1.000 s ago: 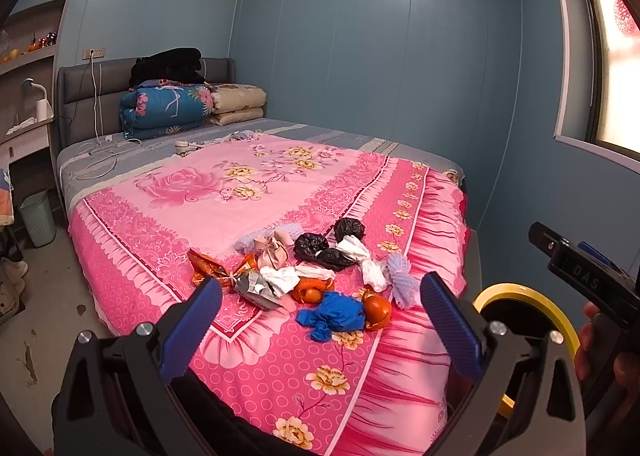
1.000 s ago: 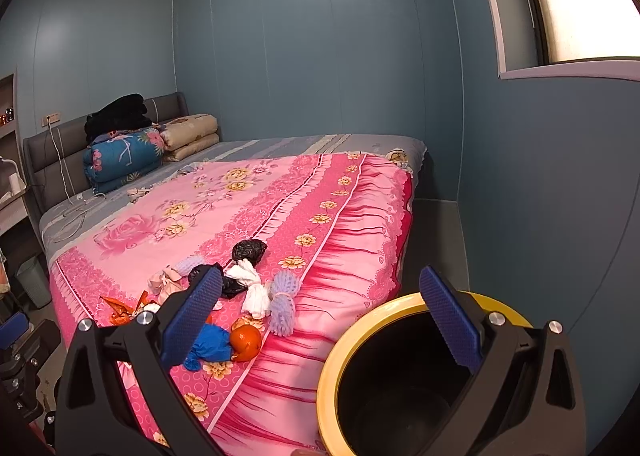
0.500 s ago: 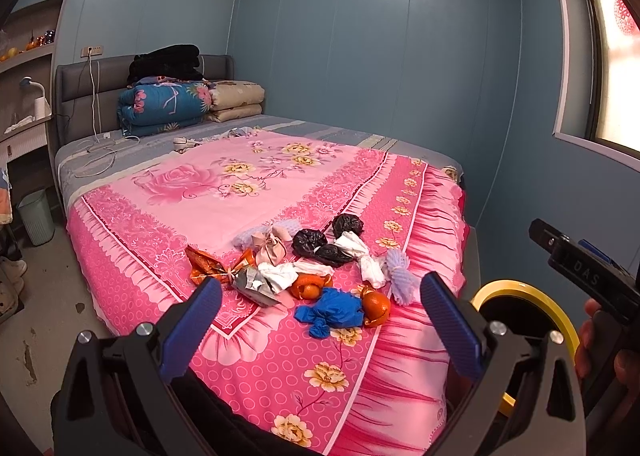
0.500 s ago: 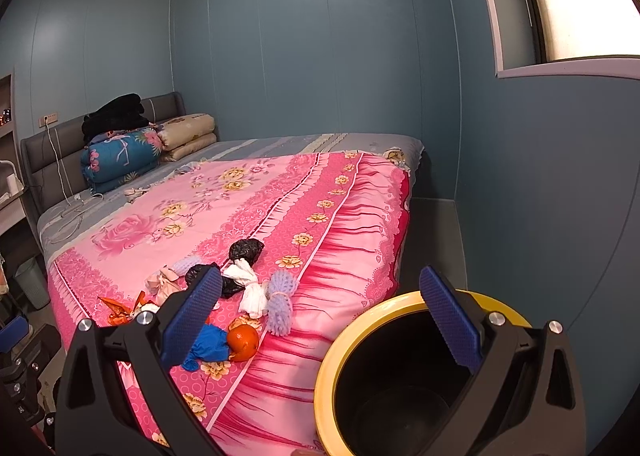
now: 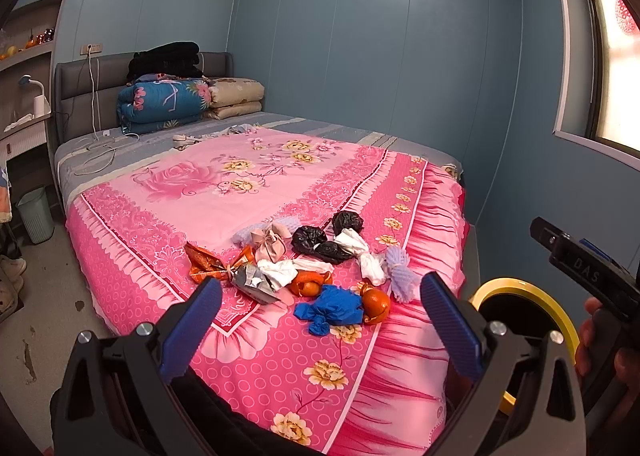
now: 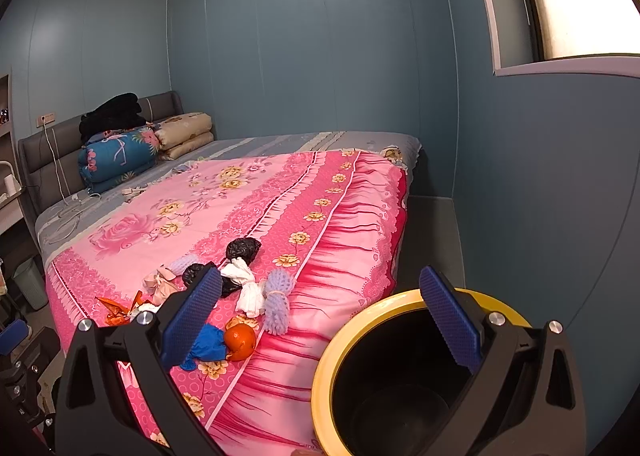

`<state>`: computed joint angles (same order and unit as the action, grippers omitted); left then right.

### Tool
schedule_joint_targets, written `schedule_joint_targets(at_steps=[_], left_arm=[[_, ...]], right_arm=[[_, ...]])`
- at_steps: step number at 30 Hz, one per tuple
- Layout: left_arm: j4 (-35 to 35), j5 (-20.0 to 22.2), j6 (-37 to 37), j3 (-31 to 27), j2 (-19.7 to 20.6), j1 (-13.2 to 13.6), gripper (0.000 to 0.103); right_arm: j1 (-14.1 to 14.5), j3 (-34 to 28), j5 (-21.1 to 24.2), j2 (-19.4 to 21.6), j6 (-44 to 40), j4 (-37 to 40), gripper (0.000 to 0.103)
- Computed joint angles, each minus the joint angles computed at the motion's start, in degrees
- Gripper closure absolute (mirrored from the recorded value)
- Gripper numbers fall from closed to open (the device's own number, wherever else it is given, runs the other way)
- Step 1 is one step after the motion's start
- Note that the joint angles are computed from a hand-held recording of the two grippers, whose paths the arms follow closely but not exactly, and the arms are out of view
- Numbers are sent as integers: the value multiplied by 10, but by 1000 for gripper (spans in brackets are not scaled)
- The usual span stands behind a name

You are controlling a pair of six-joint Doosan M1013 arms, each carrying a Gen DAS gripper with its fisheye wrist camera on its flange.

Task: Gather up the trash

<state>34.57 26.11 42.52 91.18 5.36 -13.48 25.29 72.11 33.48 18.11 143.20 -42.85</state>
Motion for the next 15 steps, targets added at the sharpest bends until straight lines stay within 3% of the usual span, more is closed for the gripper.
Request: schedule_joint_targets(at_steps=[15], left_arm=[[-1,1,0,0,0,-1,7]], right_arm=[[1,-4,7,2,-5,5,8]])
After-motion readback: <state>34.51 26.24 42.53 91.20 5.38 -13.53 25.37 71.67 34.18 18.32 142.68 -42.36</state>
